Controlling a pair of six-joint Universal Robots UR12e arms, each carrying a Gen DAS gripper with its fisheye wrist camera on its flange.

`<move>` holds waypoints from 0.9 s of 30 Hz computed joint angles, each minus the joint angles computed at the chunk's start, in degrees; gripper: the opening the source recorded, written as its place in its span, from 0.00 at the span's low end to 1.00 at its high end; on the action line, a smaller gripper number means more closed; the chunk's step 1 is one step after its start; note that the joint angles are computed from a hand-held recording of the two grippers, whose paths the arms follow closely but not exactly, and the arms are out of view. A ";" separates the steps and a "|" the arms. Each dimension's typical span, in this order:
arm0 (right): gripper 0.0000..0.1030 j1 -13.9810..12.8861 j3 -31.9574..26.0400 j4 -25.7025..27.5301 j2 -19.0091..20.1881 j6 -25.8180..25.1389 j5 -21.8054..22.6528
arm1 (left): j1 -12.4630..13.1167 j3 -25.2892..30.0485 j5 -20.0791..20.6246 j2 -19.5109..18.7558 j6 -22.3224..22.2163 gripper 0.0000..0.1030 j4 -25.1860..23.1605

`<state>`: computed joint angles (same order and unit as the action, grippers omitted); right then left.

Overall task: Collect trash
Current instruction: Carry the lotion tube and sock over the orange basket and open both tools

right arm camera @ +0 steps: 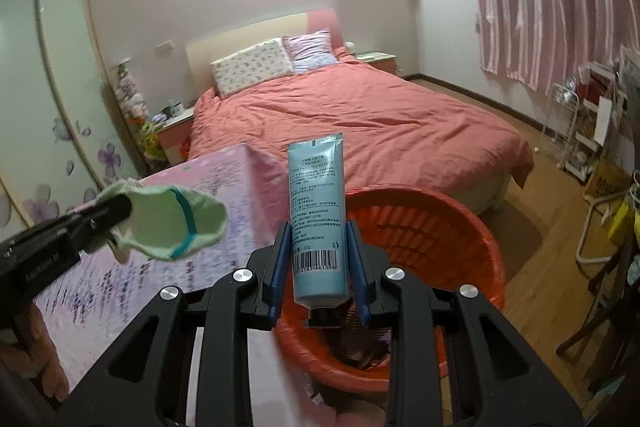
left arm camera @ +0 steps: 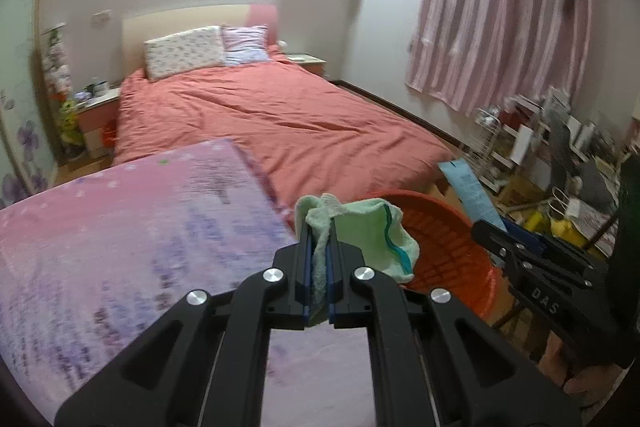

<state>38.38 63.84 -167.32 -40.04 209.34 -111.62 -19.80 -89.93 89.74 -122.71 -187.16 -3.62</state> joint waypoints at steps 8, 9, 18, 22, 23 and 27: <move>0.29 -2.19 0.95 0.01 0.59 3.12 1.49 | -2.30 7.04 -1.77 -5.53 1.53 0.22 -5.47; 0.29 -2.41 1.24 0.04 0.53 3.46 1.75 | -2.38 7.62 -1.72 -6.00 1.57 0.34 -6.01; 0.78 -1.84 4.55 -4.07 -0.20 1.80 -1.93 | -2.42 5.97 1.86 -5.79 -0.72 0.79 -6.55; 0.92 -0.34 6.16 -6.70 -1.17 -0.10 -7.01 | -2.26 0.34 5.56 -2.48 -2.09 0.96 -1.95; 0.94 0.28 6.39 -6.64 -1.46 -0.76 -8.89 | -2.24 -1.51 6.51 -1.39 -2.17 0.96 -0.51; 0.97 2.93 5.90 -4.24 -1.57 -4.37 -18.89 | -2.62 -8.19 12.06 2.72 -1.90 0.96 3.39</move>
<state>41.31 69.74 -171.57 -41.61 204.97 -130.51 -22.42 -98.11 101.80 -119.99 -189.06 -0.24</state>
